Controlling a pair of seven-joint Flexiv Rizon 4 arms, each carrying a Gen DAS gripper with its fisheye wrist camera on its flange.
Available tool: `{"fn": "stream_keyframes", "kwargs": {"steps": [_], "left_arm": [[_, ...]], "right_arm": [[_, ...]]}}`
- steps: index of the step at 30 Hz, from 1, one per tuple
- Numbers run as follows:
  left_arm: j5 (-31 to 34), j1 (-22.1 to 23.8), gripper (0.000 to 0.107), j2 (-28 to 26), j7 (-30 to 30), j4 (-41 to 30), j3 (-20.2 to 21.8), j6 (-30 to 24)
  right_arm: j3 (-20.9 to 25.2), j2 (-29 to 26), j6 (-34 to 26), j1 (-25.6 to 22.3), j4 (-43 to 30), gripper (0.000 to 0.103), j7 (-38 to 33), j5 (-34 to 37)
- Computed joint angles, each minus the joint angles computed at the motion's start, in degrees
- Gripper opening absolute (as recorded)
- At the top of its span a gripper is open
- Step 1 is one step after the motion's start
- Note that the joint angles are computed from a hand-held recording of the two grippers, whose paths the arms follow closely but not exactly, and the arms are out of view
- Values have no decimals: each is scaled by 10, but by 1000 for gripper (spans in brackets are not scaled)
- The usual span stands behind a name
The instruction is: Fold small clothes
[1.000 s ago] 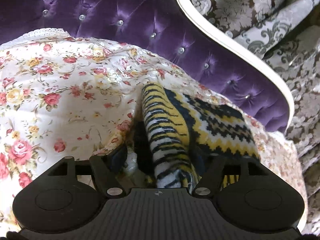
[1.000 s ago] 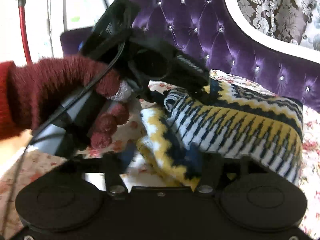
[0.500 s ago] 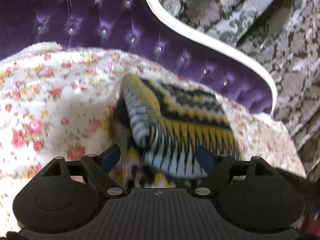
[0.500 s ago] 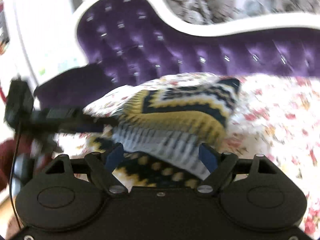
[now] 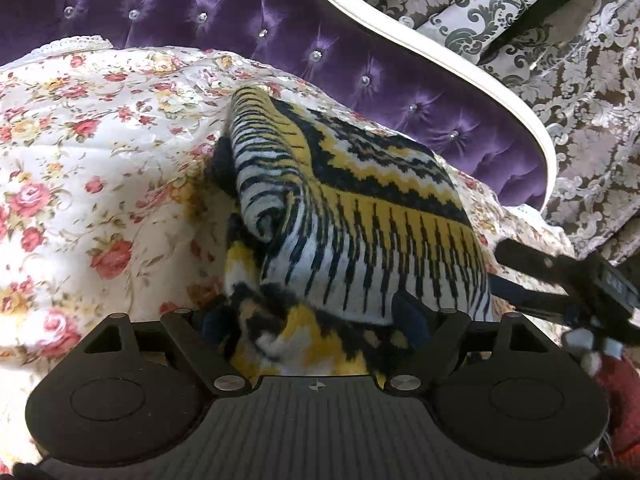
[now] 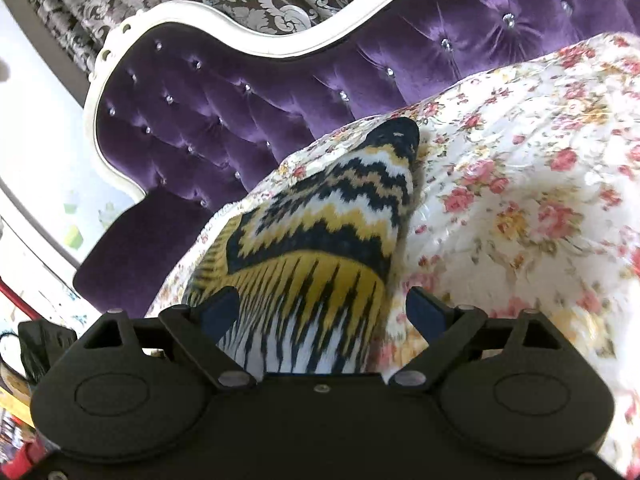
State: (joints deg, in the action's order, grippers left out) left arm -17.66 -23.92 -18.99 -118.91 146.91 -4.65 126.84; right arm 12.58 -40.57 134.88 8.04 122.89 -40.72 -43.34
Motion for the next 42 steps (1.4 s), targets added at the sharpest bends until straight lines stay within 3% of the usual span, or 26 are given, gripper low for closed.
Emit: {"fn": "stream_keyframes", "kwargs": {"steps": [11,14,16,17,18,19,21,26,33,42], "left_arm": [[-57,-36,93,-18,46,-36,11,-23],[-52,-28,93,-20,42,-41,6,-26],[-13,4,92,-18,16,-41,-11,-27],[24,34,87,-20,-12,-40,-27,-21],[69,69,76,-24,-45,-40,-46,-12],[103,96,71,-26,-73,-40,-60,-9],[156,135,42,-28,-116,-38,-78,-6],[249,187,39,-39,-206,-32,-108,27],[257,122,38,-10,-244,-8,-109,36],[105,-105,39,34,-223,48,-81,70]], "right_arm": [[5,-82,-8,-23,-117,93,119,-124],[-4,-91,6,-13,-130,97,127,-125],[-11,-91,10,-7,-133,100,133,-131],[-15,-90,8,-6,-134,99,136,-139],[-21,-85,2,-5,-133,92,138,-151],[-27,-76,-12,-1,-128,69,140,-155],[-30,-63,-33,-3,-118,58,143,-161],[-27,-29,-45,-35,-90,55,197,-231],[-50,61,-30,-65,24,55,223,-300],[-75,205,22,-115,240,57,182,-353]]}}
